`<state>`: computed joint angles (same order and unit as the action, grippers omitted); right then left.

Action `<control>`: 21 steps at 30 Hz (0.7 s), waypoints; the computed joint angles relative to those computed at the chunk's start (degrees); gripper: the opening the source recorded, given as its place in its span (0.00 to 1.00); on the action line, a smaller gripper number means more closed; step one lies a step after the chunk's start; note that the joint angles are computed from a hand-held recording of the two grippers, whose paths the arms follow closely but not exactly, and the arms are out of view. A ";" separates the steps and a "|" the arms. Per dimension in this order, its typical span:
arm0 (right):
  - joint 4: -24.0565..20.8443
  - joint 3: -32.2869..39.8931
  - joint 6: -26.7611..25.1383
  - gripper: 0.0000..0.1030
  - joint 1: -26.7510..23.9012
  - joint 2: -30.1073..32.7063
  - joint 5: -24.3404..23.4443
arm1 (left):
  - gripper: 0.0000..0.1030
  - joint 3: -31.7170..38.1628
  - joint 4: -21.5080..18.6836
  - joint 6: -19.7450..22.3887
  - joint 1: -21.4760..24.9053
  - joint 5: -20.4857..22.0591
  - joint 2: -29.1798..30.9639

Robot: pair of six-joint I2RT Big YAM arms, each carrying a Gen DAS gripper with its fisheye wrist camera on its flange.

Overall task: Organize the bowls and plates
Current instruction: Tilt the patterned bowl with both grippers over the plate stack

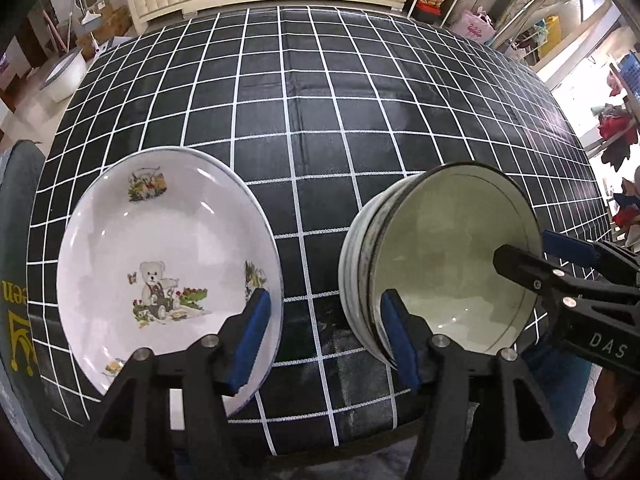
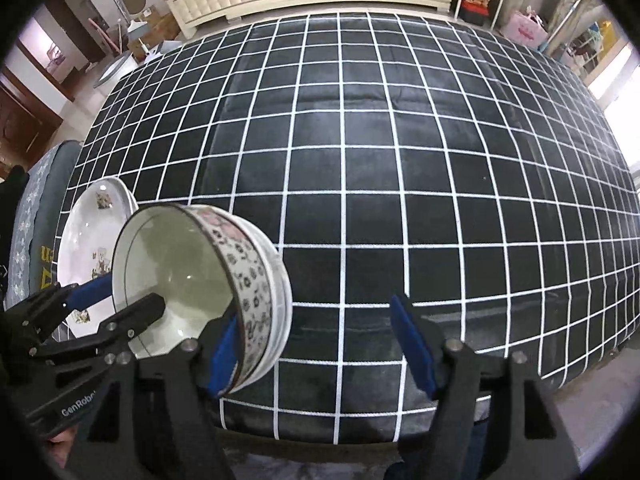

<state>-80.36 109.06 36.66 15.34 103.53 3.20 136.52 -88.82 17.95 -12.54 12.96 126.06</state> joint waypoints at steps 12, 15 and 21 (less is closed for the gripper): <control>2.34 -2.98 1.84 0.79 -1.27 -0.73 -3.02 | 0.57 1.83 1.22 2.34 -0.97 -1.65 1.64; 2.81 -3.31 2.23 0.79 -1.28 -0.74 -4.07 | 0.57 2.06 1.63 2.42 -1.18 -1.93 1.77; 4.39 -4.21 2.78 0.79 -1.18 -0.71 -6.42 | 0.57 1.42 3.91 3.29 -1.92 -2.42 1.42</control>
<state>-75.98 104.85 39.44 14.16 102.82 -3.22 137.94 -84.91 21.23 -14.46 10.54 127.48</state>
